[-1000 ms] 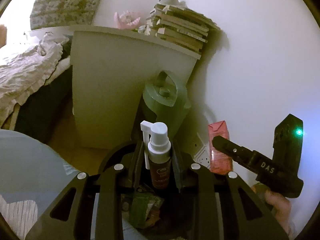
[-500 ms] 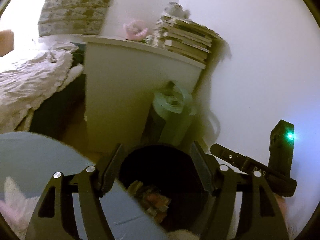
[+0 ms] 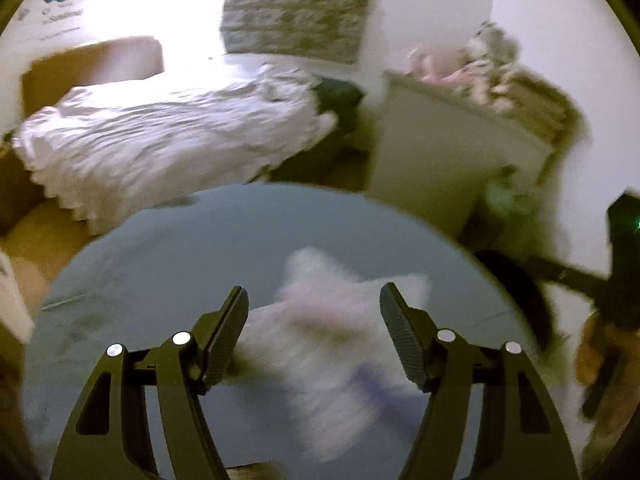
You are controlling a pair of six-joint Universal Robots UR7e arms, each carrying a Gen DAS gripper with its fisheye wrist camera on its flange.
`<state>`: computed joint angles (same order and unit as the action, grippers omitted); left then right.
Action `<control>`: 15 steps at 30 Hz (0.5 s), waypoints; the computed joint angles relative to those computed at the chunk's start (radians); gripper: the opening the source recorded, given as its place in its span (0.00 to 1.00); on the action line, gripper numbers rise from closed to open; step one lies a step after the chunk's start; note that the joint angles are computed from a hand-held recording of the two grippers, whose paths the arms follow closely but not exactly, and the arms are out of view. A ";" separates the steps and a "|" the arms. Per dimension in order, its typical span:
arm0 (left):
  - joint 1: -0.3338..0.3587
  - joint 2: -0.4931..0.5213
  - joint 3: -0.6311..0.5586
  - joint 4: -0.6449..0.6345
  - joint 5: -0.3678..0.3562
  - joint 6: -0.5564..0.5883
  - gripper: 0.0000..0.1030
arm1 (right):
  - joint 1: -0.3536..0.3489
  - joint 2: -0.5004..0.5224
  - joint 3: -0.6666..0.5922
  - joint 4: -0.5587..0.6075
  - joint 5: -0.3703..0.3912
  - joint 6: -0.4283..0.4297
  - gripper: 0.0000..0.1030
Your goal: Collect trash
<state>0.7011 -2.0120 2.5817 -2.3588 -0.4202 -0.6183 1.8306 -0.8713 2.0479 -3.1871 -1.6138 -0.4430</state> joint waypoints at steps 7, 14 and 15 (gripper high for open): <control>0.171 -0.021 -0.013 -0.080 -0.118 0.178 0.39 | 0.162 0.185 -0.173 0.201 -0.066 -0.075 0.66; 0.276 0.009 -0.018 -0.239 -0.236 0.298 0.18 | 0.239 0.348 -0.327 0.312 -0.178 -0.132 0.55; 0.285 0.011 -0.015 -0.265 -0.250 0.310 0.18 | 0.246 0.365 -0.347 0.324 -0.193 -0.131 0.52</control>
<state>0.9858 -2.0011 2.5671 -2.6242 -0.6699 -0.3084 2.0764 -0.5059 1.7010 -2.8628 -1.8067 -0.5742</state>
